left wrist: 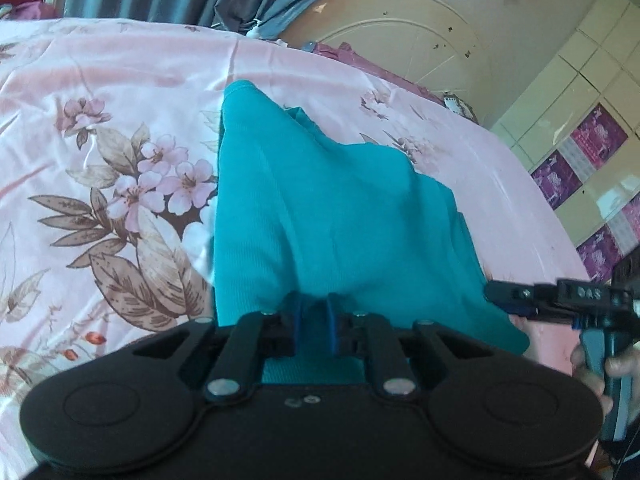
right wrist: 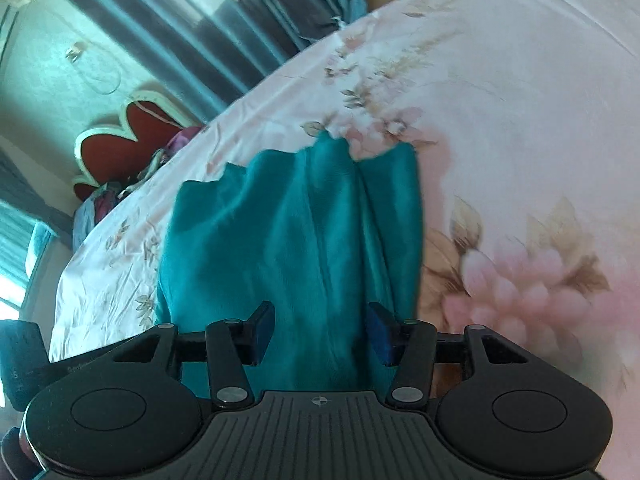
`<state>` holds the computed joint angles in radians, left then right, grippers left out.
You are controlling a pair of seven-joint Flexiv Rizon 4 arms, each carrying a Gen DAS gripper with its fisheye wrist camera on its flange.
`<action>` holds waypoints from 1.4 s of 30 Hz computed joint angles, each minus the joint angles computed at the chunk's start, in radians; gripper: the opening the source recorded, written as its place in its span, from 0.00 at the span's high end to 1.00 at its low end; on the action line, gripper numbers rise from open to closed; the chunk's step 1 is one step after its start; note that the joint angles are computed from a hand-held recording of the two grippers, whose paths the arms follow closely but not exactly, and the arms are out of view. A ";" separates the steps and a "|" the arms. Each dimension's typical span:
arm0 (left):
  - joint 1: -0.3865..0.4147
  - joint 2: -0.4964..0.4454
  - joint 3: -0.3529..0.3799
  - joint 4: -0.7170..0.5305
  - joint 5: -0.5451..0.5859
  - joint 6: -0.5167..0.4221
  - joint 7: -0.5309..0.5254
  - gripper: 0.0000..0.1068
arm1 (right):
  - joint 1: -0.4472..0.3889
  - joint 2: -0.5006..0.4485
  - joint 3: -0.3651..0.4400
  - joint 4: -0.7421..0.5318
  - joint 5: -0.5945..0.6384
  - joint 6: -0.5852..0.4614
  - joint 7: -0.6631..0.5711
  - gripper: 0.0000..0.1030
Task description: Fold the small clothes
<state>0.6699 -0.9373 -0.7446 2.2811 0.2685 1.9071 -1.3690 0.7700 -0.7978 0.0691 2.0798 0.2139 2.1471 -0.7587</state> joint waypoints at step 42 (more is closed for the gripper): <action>-0.128 0.069 -0.012 -0.074 -0.101 -0.071 0.203 0.77 | 0.065 -0.012 -0.124 -0.013 0.079 -0.010 -0.155 0.58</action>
